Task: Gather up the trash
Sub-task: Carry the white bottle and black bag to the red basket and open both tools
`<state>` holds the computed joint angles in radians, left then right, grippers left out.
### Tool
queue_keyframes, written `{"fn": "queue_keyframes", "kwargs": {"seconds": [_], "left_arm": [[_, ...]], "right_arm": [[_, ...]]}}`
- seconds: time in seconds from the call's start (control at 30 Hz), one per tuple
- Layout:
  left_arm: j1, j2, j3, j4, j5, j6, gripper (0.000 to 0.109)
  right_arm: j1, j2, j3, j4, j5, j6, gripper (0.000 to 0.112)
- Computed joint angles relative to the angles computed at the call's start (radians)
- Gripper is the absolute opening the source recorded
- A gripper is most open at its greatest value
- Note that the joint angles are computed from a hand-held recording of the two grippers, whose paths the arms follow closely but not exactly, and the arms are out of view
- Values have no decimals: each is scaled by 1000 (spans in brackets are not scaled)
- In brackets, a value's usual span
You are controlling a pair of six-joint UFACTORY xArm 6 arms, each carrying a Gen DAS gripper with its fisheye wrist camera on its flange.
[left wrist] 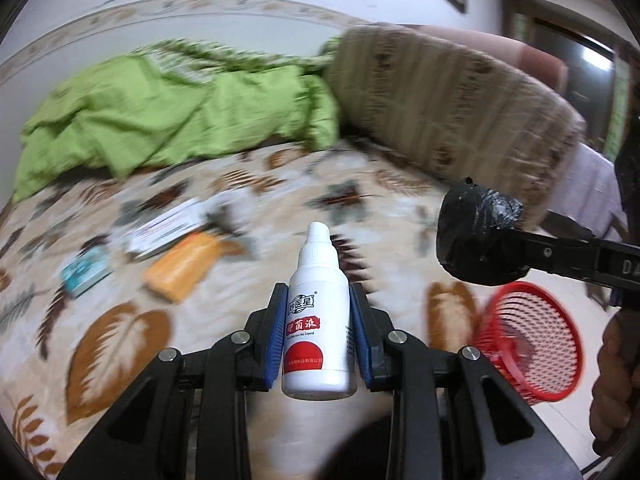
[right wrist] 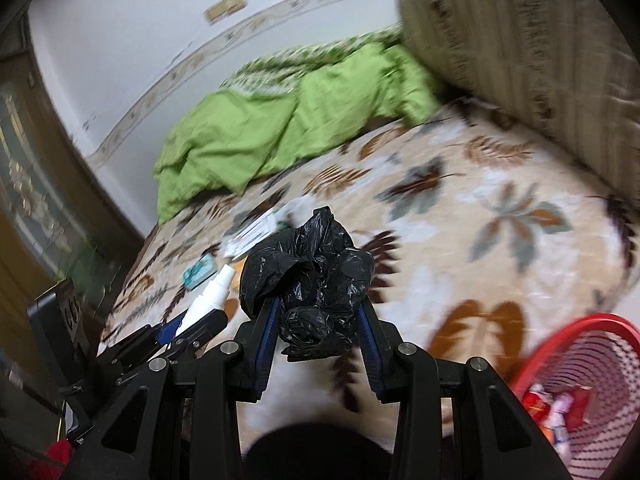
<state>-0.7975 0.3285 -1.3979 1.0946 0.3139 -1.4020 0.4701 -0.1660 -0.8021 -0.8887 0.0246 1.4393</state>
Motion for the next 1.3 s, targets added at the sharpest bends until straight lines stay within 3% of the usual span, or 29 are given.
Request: {"fn": "queue_keyframes", "kwargs": {"seconds": [0.2, 0.4, 0.53, 0.7, 1.0, 1.07, 1.17, 1.3], "left_arm": [[-64, 102, -155, -240, -57, 275, 29], [-138, 214, -319, -508, -48, 565, 29], [-185, 316, -463, -744, -6, 794, 29], [-231, 441, -649, -922, 86, 979, 29], [-258, 595, -888, -1026, 220, 1080, 30], [-258, 621, -934, -1043, 243, 1088, 41], [-255, 604, -899, -1058, 217, 1082, 52], [-245, 558, -825, -1036, 181, 1046, 52]], "right_arm": [[-54, -266, 190, 54, 103, -20, 41], [-102, -503, 350, 173, 227, -92, 41], [-139, -627, 435, 265, 284, -150, 42], [-174, -718, 503, 308, 327, -168, 42], [-216, -755, 556, 363, 330, -210, 44], [-221, -758, 560, 377, 334, -222, 47], [-225, -762, 562, 380, 345, -221, 52], [-222, -763, 558, 359, 346, -204, 53]]}}
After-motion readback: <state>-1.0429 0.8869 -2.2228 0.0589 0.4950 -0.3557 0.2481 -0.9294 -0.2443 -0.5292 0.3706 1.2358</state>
